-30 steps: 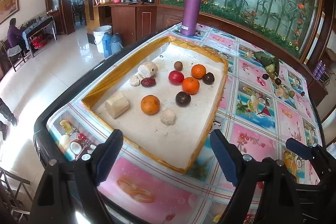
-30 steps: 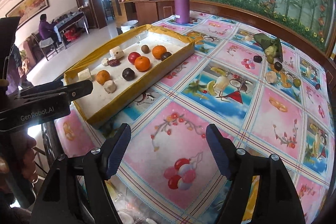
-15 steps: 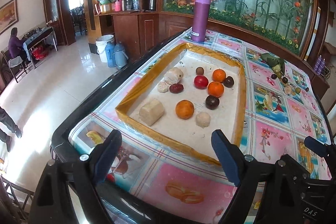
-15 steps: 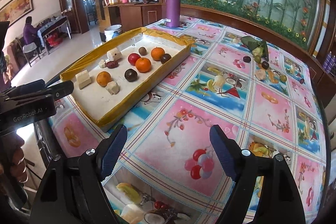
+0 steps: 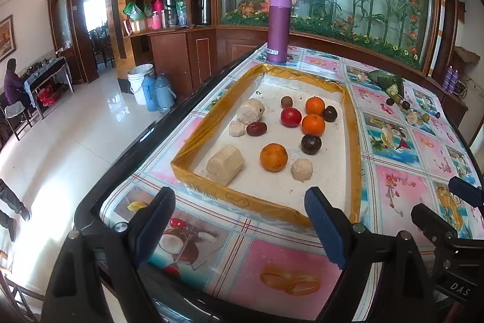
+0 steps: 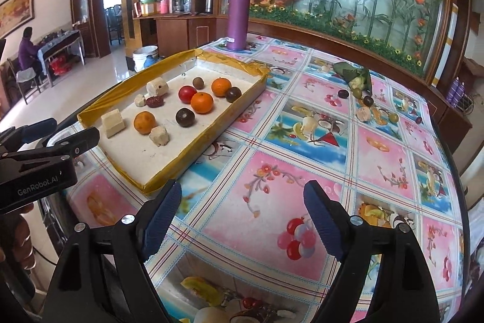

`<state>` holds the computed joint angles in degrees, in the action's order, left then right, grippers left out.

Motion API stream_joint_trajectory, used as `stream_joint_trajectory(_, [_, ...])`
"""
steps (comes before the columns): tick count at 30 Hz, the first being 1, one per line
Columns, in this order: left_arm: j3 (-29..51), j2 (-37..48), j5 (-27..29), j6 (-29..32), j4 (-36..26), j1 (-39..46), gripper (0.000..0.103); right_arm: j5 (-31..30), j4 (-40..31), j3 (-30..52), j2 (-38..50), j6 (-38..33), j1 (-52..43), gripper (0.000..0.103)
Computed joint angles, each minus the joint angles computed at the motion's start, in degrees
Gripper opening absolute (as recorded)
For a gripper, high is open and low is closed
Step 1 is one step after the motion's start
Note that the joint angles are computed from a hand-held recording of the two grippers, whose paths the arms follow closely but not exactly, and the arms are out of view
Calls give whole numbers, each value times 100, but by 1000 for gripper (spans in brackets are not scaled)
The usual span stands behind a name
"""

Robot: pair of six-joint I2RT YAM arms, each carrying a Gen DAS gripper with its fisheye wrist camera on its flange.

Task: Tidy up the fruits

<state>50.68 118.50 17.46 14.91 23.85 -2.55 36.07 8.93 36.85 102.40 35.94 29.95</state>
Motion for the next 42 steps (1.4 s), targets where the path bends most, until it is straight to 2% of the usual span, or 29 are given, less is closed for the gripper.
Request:
stream_joint_trajectory(5, [70,103,94,8,48,61,89,123,-19,-88,-80,308,-18,98])
stream_joint_trajectory(10, [64,133,268,98,73,112,89,230,-24,-180,-184,657,-6,103])
stream_joint_trajectory(27, [100,36,887,442,-244,286,89,306,-463,85,-6,1035,212,103])
stream_joint_trajectory(34, [306,64,1143,399,-616,402,89,320,-595,124,1,1119,239,103])
stream_joint_trajectory(42, [353,117,1258,360,-620,449,89,326,-646,141,8,1124,235,103])
